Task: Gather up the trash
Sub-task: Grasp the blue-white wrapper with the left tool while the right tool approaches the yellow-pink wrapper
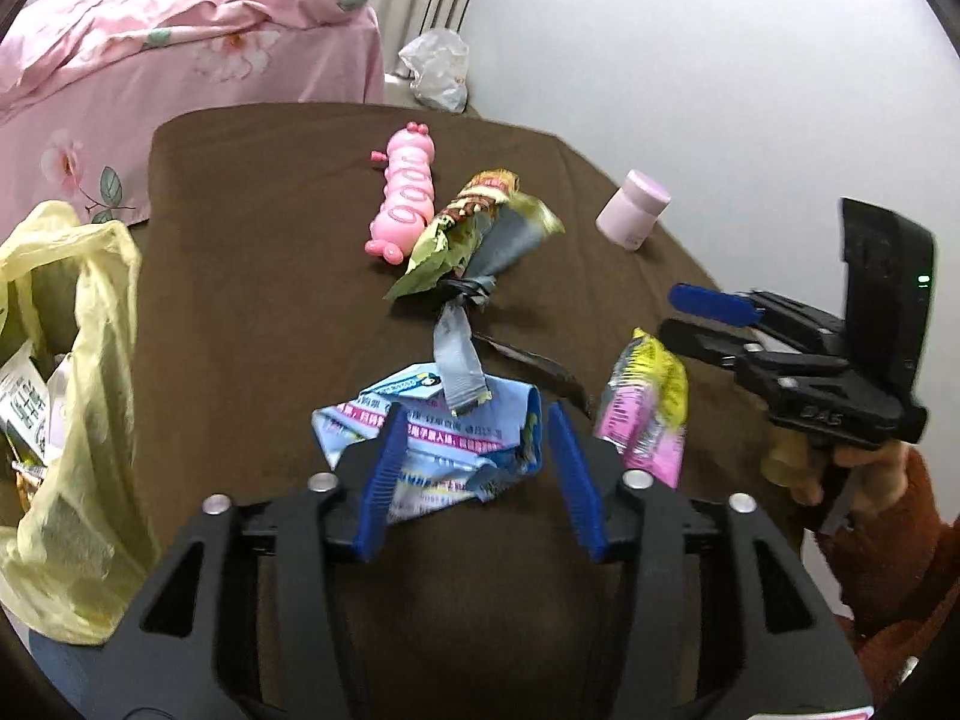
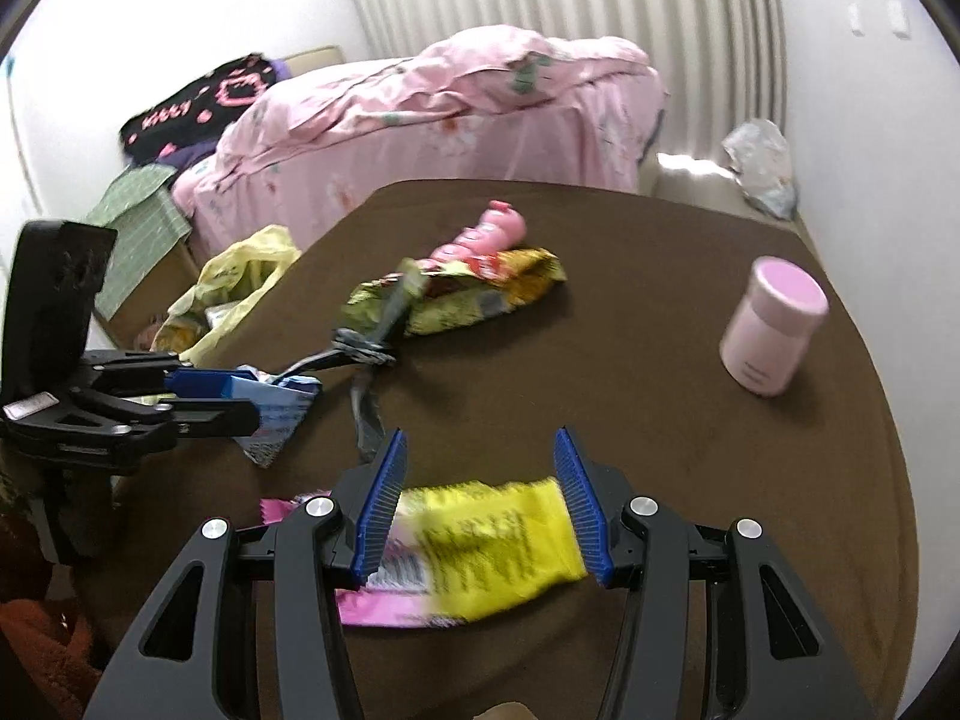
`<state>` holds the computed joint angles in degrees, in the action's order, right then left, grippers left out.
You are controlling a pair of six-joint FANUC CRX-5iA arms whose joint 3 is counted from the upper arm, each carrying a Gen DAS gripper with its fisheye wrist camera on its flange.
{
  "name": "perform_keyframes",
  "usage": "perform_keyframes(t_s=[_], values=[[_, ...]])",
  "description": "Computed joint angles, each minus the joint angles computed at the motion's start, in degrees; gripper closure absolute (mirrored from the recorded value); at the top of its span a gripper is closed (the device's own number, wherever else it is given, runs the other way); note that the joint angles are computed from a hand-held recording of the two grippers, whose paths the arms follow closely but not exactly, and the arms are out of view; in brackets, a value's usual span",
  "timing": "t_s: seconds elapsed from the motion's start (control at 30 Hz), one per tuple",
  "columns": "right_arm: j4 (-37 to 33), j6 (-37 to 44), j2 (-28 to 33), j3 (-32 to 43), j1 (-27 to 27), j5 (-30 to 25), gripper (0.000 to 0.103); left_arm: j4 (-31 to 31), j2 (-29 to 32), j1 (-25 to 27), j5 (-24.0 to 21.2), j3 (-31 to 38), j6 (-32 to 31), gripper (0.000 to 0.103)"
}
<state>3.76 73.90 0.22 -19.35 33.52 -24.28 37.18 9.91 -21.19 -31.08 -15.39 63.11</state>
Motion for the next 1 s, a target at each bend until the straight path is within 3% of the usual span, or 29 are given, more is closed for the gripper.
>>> perform_keyframes(t_s=[0.07,0.17,0.3,0.37,0.5,0.63,0.87,1.0], values=[[3.2,-2.0,0.5,-0.3,1.1,0.2,0.055,1.2,-1.6,-0.2,1.7,-1.6,-1.5,0.051],[-7.3,7.5,1.6,4.2,0.4,-2.4,0.055,3.0,-3.8,-0.2,4.6,-3.9,-3.7,0.046],[-6.0,9.9,4.1,6.7,1.6,-1.9,0.055,-5.1,-4.6,1.2,6.3,-2.7,6.2,0.046],[-8.0,13.0,6.9,10.4,1.2,-4.0,0.055,-2.9,-5.2,2.0,7.3,-4.1,6.3,0.046],[-18.8,23.0,13.4,20.8,-1.8,-12.7,0.055,0.6,-6.4,3.6,9.0,-7.0,8.0,0.045],[-13.6,19.6,16.0,21.9,-0.9,-14.8,0.059,6.5,-5.9,4.2,6.7,-8.5,4.8,0.043],[-3.2,6.9,10.9,12.4,-1.9,-8.2,0.059,6.6,-4.2,0.6,5.4,-6.5,-1.6,0.042],[-0.8,1.7,6.7,7.0,-4.0,-3.8,0.059,1.2,-3.4,-1.6,5.6,-3.8,-1.7,0.042]])
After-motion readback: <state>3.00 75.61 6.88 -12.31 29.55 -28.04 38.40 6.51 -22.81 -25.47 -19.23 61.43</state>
